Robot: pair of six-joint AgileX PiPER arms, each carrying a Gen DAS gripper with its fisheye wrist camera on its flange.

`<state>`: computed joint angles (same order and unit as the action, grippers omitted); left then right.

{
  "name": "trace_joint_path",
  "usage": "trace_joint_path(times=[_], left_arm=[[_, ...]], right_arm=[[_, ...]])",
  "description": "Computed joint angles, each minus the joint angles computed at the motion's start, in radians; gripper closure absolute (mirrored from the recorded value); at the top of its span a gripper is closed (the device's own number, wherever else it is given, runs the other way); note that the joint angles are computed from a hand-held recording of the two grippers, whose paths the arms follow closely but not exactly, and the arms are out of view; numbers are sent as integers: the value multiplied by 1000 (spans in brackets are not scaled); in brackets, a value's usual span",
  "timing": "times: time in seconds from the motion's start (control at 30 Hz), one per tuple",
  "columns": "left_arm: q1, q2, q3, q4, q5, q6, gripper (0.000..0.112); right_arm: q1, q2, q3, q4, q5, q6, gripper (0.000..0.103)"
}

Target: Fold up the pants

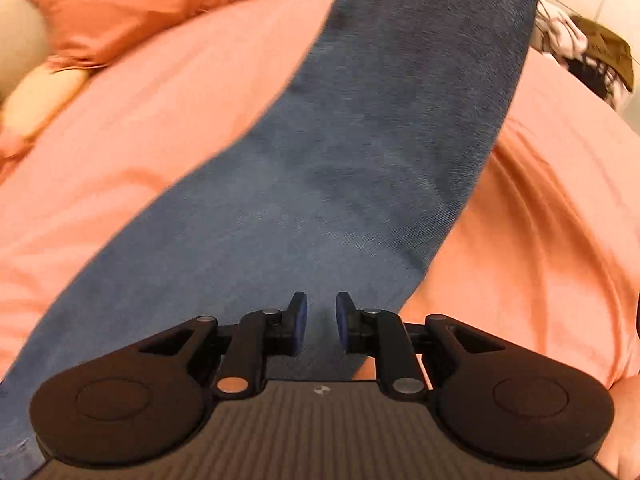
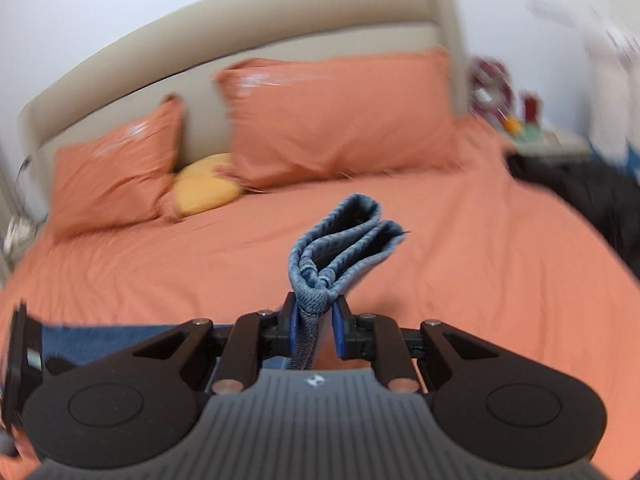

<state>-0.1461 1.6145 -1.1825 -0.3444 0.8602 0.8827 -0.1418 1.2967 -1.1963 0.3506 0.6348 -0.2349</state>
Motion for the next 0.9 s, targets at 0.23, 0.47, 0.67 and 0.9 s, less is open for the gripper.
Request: trace_joint_path(times=[0.23,0.47,0.67,0.9], left_arm=[[283,-84,2,-95,76,160,90],[519,-63,-80,-161,175,287,88],[673,12,-154,-221,255,377,88],[783,50,-147,-238,285,448,84]], right_arm=[[564,81,-228,-670,171,573,90],[905,348,-480,-850,339,763,90],[1042,605,-624,-804,349,807,90],[1119,828,-686,-771,368,803,90]])
